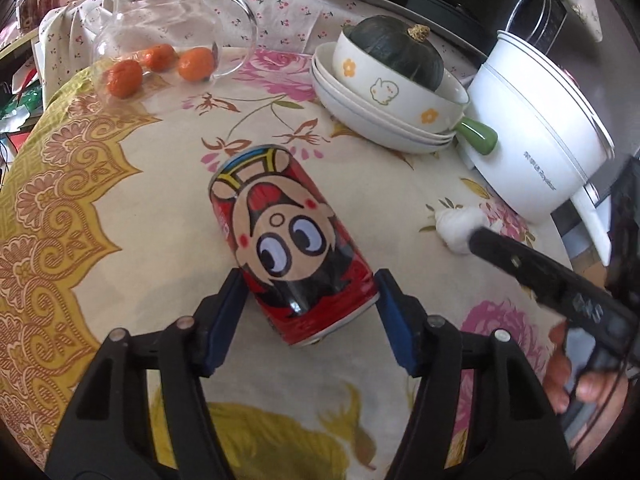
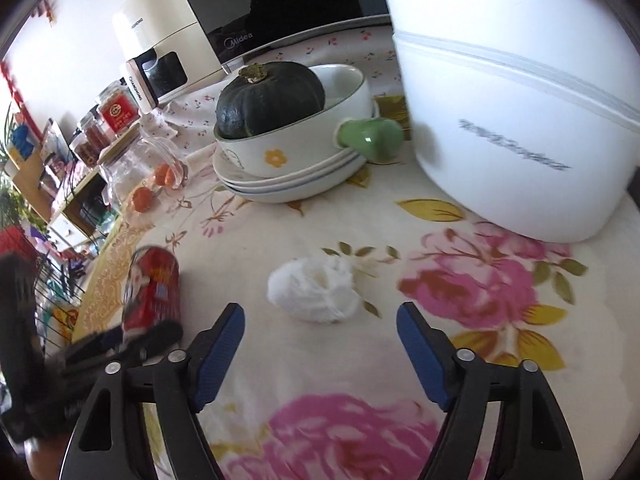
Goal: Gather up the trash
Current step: 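Grasp the red cartoon can with the left tool while the right tool grasps the white tissue, then carry the can and tissue over the white bin and open both tools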
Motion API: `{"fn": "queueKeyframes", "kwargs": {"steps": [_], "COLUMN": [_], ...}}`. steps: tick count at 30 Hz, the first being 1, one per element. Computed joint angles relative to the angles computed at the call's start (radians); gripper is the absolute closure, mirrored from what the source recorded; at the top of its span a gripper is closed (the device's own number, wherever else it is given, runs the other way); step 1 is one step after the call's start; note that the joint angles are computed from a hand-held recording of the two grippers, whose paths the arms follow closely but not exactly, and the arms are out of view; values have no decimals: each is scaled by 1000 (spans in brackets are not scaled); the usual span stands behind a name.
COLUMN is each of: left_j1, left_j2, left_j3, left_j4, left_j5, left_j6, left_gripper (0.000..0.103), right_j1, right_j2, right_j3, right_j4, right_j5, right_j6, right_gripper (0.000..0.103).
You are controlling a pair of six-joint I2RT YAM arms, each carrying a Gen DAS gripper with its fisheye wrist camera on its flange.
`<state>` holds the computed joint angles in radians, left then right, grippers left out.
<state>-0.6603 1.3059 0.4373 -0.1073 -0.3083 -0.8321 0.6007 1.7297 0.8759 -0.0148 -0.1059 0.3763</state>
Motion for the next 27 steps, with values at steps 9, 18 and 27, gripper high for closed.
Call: {"fn": "queueKeyframes", "kwargs": {"steps": [9,18,27], "left_j1": [-120,-418,-680], "left_j2": [-132,-164,-67], "left_j3": [-34,74,243], "left_j4": [-135,-371,-512], "left_j5": [-53,-176,-259], "left_j6": [-82,-256,-386], "left_gripper": [40,42,45], "right_j1": [-14,-36,-113], "right_j2": [-26,-460,-973], "right_j3": [-29,-235,-350], "right_j4": [5,-226,-618], "right_j5": [-64,-6,19], "right_j6": [64,26,-59], "right_gripper": [75,75,75]}}
